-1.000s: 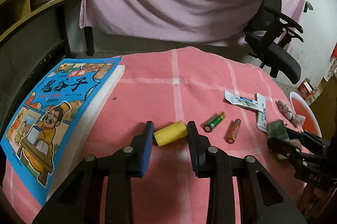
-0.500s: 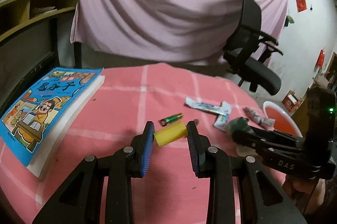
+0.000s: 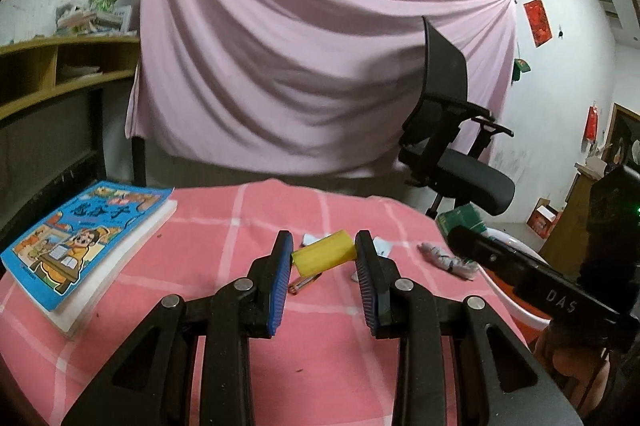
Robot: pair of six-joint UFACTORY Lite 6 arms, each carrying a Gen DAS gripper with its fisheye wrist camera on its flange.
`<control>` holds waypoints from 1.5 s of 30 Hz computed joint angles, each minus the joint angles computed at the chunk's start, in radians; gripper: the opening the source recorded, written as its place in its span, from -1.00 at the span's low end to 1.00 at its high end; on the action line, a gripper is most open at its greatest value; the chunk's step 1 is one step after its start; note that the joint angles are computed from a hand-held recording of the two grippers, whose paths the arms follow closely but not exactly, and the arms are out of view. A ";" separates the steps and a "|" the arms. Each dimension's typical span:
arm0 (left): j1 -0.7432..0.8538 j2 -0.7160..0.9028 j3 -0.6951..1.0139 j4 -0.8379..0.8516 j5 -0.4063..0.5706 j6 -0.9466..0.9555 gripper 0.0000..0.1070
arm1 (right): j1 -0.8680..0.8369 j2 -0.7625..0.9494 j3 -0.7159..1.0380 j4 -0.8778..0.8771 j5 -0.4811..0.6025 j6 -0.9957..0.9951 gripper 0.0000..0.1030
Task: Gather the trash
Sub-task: 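Carry yellow cylinder and green card over the orange bucket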
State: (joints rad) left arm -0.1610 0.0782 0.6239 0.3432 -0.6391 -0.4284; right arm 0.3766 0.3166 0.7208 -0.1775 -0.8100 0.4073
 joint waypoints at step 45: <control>-0.721 0.640 1.043 -1.199 0.358 1.061 -0.49 | -0.883 -0.276 -0.363 -0.313 -0.218 0.251 -0.26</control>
State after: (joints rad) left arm -0.8823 0.7183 1.6671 -0.8561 -0.2814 0.6330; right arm -0.5065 0.0403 0.3579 -0.4906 -1.0277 0.6580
